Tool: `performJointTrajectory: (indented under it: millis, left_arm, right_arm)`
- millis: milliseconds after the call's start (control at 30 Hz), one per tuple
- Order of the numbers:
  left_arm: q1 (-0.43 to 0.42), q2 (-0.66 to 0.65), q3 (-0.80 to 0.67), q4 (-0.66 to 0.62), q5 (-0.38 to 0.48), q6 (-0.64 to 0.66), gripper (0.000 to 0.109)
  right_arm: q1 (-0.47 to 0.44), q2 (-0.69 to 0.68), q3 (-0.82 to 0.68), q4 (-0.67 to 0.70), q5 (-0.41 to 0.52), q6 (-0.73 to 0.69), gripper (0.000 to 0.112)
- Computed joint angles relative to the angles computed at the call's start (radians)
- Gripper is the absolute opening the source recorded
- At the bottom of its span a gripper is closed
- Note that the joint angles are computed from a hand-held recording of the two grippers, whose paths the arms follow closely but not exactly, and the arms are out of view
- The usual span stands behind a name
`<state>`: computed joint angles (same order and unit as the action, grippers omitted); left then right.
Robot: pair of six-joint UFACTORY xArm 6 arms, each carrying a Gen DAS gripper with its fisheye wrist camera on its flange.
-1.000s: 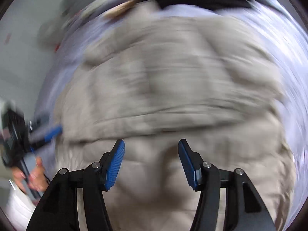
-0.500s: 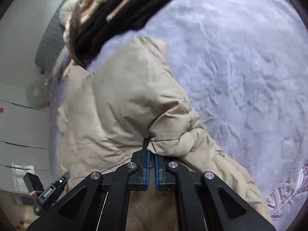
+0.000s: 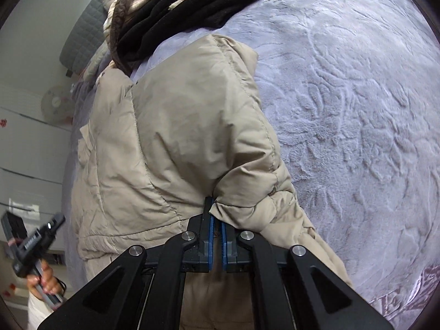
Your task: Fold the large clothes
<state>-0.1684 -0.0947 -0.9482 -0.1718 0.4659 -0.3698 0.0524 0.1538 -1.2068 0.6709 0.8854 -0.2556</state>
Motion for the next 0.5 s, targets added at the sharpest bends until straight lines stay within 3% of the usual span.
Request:
performJointTrajectory:
  millis: [133, 233, 267, 300, 367, 500]
  left_arm:
    - [-0.025, 0.138, -0.1, 0.112, 0.052, -0.067, 0.015]
    - [-0.034, 0.129, -0.05, 0.123, 0.046, -0.066, 0.015]
    - [-0.038, 0.115, -0.024, 0.143, 0.032, -0.073, 0.015]
    - [-0.039, 0.109, -0.011, 0.147, 0.024, -0.075, 0.015]
    - [-0.04, 0.113, -0.01, 0.138, 0.019, -0.083, 0.015]
    - [-0.043, 0.124, -0.01, 0.14, 0.006, -0.103, 0.015]
  right_arm:
    - [-0.004, 0.0, -0.03, -0.043, 0.055, -0.006, 0.006]
    - [-0.03, -0.048, -0.046, -0.037, 0.148, -0.042, 0.007]
    - [-0.047, -0.075, -0.036, 0.011, 0.164, -0.075, 0.014]
    - [-0.062, -0.101, -0.026, 0.06, 0.169, -0.106, 0.037]
    - [-0.086, -0.136, -0.009, 0.138, 0.115, -0.142, 0.072]
    - [-0.125, 0.015, -0.141, 0.189, 0.076, -0.038, 0.07]
